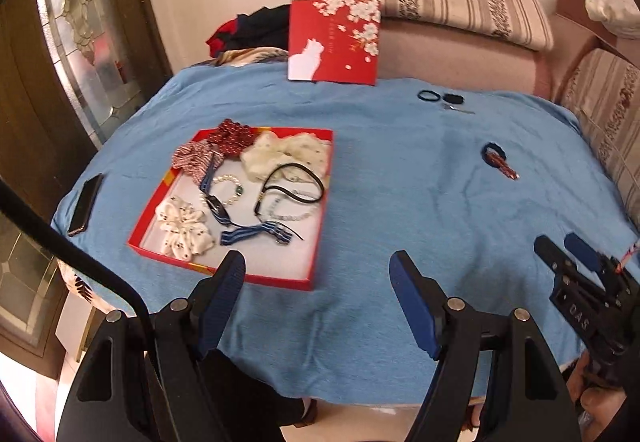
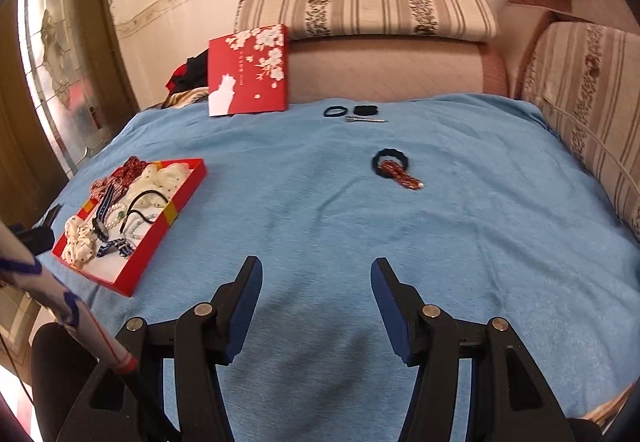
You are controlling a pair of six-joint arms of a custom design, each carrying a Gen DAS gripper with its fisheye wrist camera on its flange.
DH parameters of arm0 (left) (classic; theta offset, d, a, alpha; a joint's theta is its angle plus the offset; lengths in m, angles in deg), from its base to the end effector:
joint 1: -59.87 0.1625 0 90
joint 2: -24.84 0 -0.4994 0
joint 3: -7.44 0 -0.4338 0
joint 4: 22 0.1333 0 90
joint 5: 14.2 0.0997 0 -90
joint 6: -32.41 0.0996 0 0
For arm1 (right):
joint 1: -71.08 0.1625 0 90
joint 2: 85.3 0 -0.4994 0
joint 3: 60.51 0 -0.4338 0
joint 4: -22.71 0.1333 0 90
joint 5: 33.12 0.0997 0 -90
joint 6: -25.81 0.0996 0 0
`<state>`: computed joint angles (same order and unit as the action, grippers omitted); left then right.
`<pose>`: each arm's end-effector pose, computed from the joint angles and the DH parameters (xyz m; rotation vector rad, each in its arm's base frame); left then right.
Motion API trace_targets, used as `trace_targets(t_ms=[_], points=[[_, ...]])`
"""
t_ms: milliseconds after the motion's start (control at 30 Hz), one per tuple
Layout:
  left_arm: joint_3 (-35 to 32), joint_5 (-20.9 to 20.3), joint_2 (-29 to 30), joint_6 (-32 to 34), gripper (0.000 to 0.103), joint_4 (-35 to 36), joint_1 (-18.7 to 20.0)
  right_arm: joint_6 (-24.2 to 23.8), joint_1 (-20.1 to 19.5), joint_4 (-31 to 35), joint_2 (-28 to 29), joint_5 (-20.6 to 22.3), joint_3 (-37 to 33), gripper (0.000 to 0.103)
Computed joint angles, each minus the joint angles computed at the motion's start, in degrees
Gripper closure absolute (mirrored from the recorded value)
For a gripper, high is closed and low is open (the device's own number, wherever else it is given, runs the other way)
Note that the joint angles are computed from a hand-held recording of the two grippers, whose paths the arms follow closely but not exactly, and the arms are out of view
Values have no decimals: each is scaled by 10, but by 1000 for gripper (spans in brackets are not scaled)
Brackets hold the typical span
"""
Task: Organize jewelry
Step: 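Withdraw both tools from the box toward the red bead bracelet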
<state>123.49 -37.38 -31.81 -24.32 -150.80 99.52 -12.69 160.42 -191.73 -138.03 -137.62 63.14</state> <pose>-0.2992 -0.5400 0.1345 0.1305 2.0485 -0.8611 0.1017 -0.5822 0.1728 0.6337 -2.3245 1.0398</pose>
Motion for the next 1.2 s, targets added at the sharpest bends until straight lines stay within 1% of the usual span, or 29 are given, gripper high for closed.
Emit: trace_targets(t_ms=[167,367,600,833,900,1200], points=[[9,2,1,9,29,-21,-2,0,3,-1,-5,-6,3,42],[22,-16,-5,27,29,-65,8,-22,17,-12,3,-26,3,41],[37,-27,-14,41,29,-106,17,-28,27,-6,15,-48,-7,41],[39,-31,-17,48,29,-117,29,-26,29,6,24,-52,-19,40],[36,-32,-14,49,29,-116,32,-19,26,18,23,-48,-23,40],[6,-40,14,71,29,-104,50,3,1,55,16,-53,-52,40]])
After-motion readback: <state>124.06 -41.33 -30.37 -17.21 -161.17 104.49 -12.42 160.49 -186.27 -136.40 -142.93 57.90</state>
